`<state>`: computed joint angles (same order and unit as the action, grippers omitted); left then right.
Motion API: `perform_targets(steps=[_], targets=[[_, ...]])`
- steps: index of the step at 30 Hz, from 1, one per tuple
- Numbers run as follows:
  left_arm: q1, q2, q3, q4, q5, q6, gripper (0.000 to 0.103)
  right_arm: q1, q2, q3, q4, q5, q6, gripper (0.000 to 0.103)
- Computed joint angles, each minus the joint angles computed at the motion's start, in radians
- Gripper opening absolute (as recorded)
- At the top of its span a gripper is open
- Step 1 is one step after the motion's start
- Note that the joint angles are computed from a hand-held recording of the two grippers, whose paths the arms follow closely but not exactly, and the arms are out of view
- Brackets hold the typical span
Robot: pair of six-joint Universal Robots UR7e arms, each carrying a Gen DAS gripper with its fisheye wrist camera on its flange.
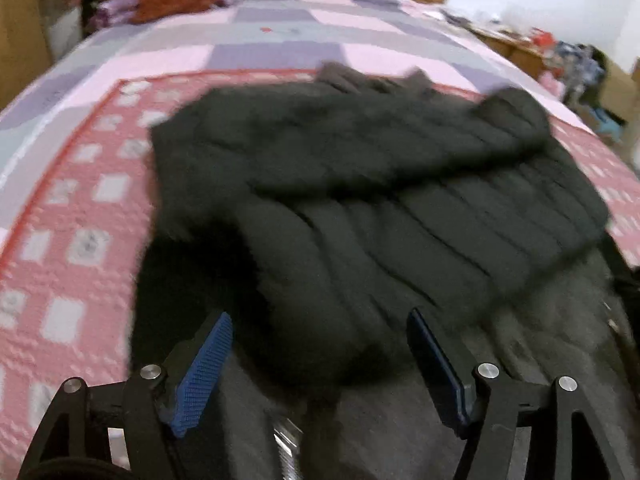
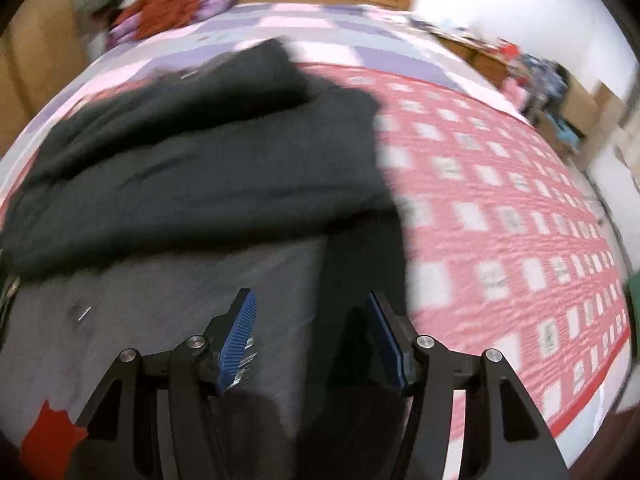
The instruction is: Fold large clothes
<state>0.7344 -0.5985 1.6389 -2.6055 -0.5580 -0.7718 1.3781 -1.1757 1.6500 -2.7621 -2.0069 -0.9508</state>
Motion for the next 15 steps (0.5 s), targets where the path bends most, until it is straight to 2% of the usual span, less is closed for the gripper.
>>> perform_targets(steps=[4, 6, 8, 9, 11, 13, 14, 15], targets=[[-0.028, 0.022, 0.028, 0.065, -0.105, -0.029, 0.077, 0.032, -0.072, 0.184, 0.002, 0.014, -0.085, 0.060], [-0.034, 0.023, 0.054, 0.112, -0.116, -0.059, 0.077, 0.040, -0.096, 0.265, -0.047, 0.017, -0.163, 0.060], [-0.048, 0.001, 0.122, 0.041, -0.107, -0.049, 0.077, 0.027, -0.115, 0.308, -0.118, 0.026, -0.240, 0.060], [-0.053, -0.011, 0.149, 0.003, -0.110, -0.030, 0.075, 0.010, -0.126, 0.300, -0.100, 0.033, -0.240, 0.060], [-0.063, -0.030, 0.169, 0.006, -0.111, -0.011, 0.073, -0.026, -0.146, 0.269, -0.060, 0.041, -0.219, 0.068], [-0.080, -0.057, 0.184, 0.119, -0.069, -0.100, 0.075, -0.052, -0.160, 0.243, -0.055, 0.033, -0.211, 0.071], [-0.087, -0.083, 0.206, 0.182, -0.056, -0.186, 0.075, -0.061, -0.158, 0.233, -0.104, -0.009, -0.219, 0.072], [-0.090, -0.105, 0.227, 0.202, -0.058, -0.234, 0.076, -0.074, -0.164, 0.224, -0.110, -0.020, -0.213, 0.073]])
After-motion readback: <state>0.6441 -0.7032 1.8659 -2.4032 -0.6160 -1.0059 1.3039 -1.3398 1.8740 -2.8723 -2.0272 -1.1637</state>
